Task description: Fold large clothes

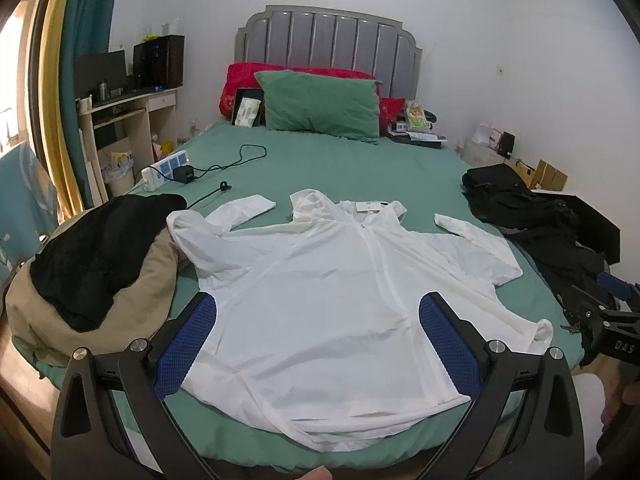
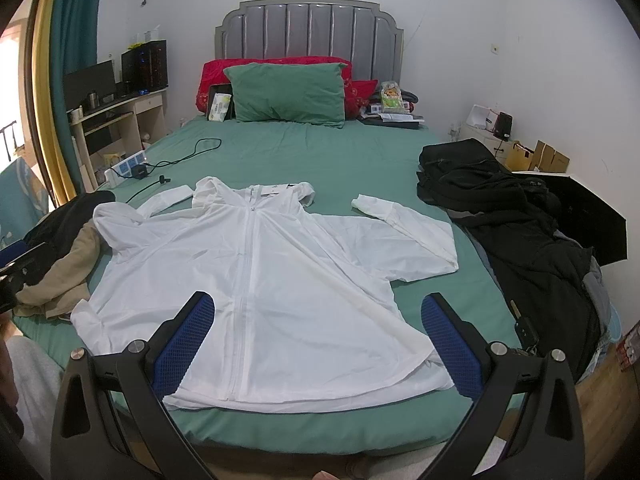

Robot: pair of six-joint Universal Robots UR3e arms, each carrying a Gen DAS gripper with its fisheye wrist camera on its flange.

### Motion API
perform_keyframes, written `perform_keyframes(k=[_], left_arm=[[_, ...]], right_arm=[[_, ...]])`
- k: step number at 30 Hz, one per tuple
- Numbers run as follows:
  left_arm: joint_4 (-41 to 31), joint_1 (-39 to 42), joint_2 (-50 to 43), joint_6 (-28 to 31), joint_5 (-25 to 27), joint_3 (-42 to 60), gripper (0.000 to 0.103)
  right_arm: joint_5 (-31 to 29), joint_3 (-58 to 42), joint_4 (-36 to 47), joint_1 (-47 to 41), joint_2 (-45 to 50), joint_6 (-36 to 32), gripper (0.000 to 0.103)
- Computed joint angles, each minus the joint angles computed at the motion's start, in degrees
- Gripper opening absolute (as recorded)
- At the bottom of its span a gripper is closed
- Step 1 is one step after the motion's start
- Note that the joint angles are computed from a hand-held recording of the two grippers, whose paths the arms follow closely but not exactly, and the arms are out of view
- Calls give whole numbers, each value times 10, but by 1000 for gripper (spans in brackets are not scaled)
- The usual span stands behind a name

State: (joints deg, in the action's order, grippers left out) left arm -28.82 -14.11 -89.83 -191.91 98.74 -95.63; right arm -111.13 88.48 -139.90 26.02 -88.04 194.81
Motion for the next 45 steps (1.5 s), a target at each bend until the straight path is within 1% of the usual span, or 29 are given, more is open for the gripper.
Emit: perform_keyframes(k=[6,18,30,38,45], left_arm=[[10,-4,3,2,1,-6,103],[8,1,10,4,-8,-6,103],[1,-6,5,-1,3,2,103],[8,-1,11,4,-7,-6,103],[4,0,14,0,-6,-6,103]], right_arm=[[-1,2,-2,0,0,0,102],[2,3,-1,-2,-3,-2,102],[0,2,0,-1,-2,-1,102],[0,3,-4,-1,-1,-1,102],[-1,4,-4,0,-1,0,102]])
